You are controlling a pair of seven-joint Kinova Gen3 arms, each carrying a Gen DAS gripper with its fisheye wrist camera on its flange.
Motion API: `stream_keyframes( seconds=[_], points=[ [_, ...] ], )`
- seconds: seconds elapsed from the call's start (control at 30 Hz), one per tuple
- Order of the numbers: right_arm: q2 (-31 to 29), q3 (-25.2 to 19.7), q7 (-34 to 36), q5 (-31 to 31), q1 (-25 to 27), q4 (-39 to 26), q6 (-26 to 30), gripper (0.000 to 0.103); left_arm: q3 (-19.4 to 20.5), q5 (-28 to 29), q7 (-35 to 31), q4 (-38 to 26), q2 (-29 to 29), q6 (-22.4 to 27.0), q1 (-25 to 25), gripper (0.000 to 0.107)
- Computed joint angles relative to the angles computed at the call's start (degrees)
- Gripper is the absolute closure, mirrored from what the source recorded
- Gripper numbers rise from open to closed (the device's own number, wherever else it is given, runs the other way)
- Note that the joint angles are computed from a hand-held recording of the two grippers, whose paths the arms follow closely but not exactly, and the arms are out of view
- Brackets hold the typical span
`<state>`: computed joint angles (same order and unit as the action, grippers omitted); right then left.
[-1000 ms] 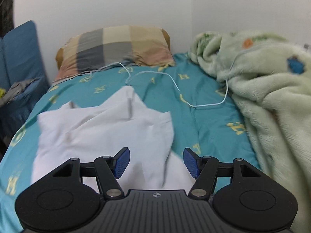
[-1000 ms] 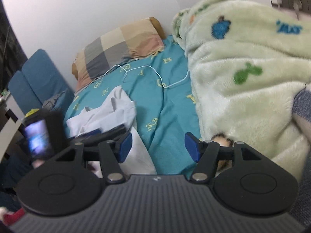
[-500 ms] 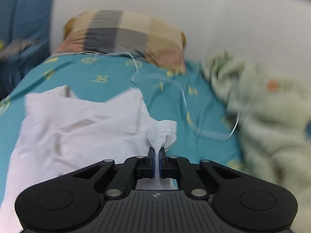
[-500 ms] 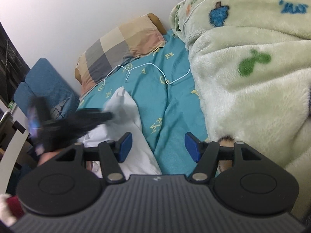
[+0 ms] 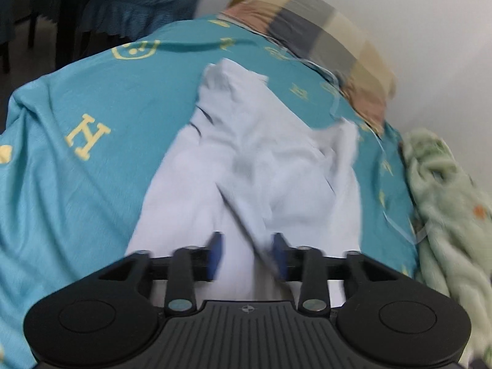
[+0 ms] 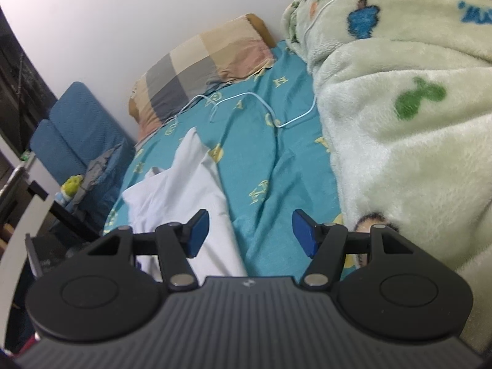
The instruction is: Fold clothes
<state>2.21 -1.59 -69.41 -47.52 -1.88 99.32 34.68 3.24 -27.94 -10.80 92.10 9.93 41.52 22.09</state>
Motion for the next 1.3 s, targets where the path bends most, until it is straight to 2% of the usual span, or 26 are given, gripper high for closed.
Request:
stream_keyframes(
  seconds=[0.13, 0.27, 0.43, 0.53, 0.57, 0.6, 0.63, 0.67, 0.77, 0.83, 0.93, 1.1, 1.17, 1.2, 1.27, 1.3],
  points=[
    [-1.1, 1.1, 4.8, -5.1, 1.5, 0.6, 1.3, 0.04, 4.6, -2.4, -3.2, 0.4, -3.4, 5.1, 5.1, 0.059],
    [-1.5, 3.0, 9.3, -10.0, 3.2, 0.6, 4.7, 0.04, 9.6, -1.1, -8.9, 1.1, -4.9, 6.4, 9.2, 0.052],
    [-1.7, 3.2, 9.5, -7.7, 3.3, 0.1, 6.8, 0.04, 11.7, 4.1, -15.7, -1.7, -1.3, 7.8, 13.2, 0.051],
    [-1.8, 3.2, 8.6, -6.2, 3.2, -0.2, 8.1, 0.04, 11.4, 1.7, -15.4, -3.8, 0.5, 10.1, 17.0, 0.051],
    [-1.9, 3.2, 8.4, -5.9, 3.2, -0.2, 8.3, 0.04, 10.3, 0.6, -14.9, -4.4, 0.9, 11.6, 19.3, 0.054],
    [-1.9, 3.2, 8.4, -5.7, 3.2, -0.2, 8.6, 0.04, 9.9, 0.4, -15.1, -5.2, 1.3, 13.1, 20.5, 0.061],
    [-2.0, 3.3, 8.4, -5.6, 3.2, -0.3, 8.8, 0.04, 10.0, 1.1, -15.6, -6.0, 1.9, 14.7, 20.7, 0.096],
    [-2.0, 3.4, 8.4, -5.6, 3.2, -0.3, 9.0, 0.04, 10.3, 2.8, -16.4, -6.2, 2.1, 15.6, 19.8, 0.106],
    [-2.3, 3.6, 8.3, -5.7, 3.3, -0.2, 9.3, 0.04, 10.6, 4.8, -16.9, -4.7, 0.0, 16.2, 18.5, 0.107],
    [-2.3, 3.7, 8.5, -5.9, 3.3, -0.2, 9.4, 0.04, 9.6, 4.5, -15.9, -5.2, -0.4, 19.9, 19.4, 0.107],
    [-2.0, 3.8, 8.5, -6.3, 3.4, -0.4, 9.8, 0.04, 9.3, 6.3, -15.8, -4.8, -0.7, 23.6, 17.7, 0.107],
    [-2.1, 3.8, 8.7, -6.9, 3.8, -0.5, 10.2, 0.04, 10.1, 7.1, -17.4, -5.2, -1.1, 24.4, 16.3, 0.102],
    [-2.4, 4.0, 8.4, -6.8, 3.9, -0.4, 10.1, 0.04, 10.3, 6.5, -17.9, -6.6, -0.6, 25.2, 16.5, 0.085],
    [-2.6, 4.0, 8.3, -6.9, 3.9, -0.3, 10.0, 0.04, 10.5, 5.3, -17.3, -7.9, -0.1, 26.2, 17.4, 0.082],
    [-3.0, 4.4, 9.3, -7.9, 4.0, 0.0, 9.8, 0.04, 10.8, 1.9, -16.6, -10.6, 0.9, 28.2, 19.8, 0.065],
    [-3.2, 4.5, 9.2, -8.0, 4.0, 0.1, 9.5, 0.04, 10.9, -0.1, -16.4, -12.0, 1.4, 29.0, 21.2, 0.061]
  ],
)
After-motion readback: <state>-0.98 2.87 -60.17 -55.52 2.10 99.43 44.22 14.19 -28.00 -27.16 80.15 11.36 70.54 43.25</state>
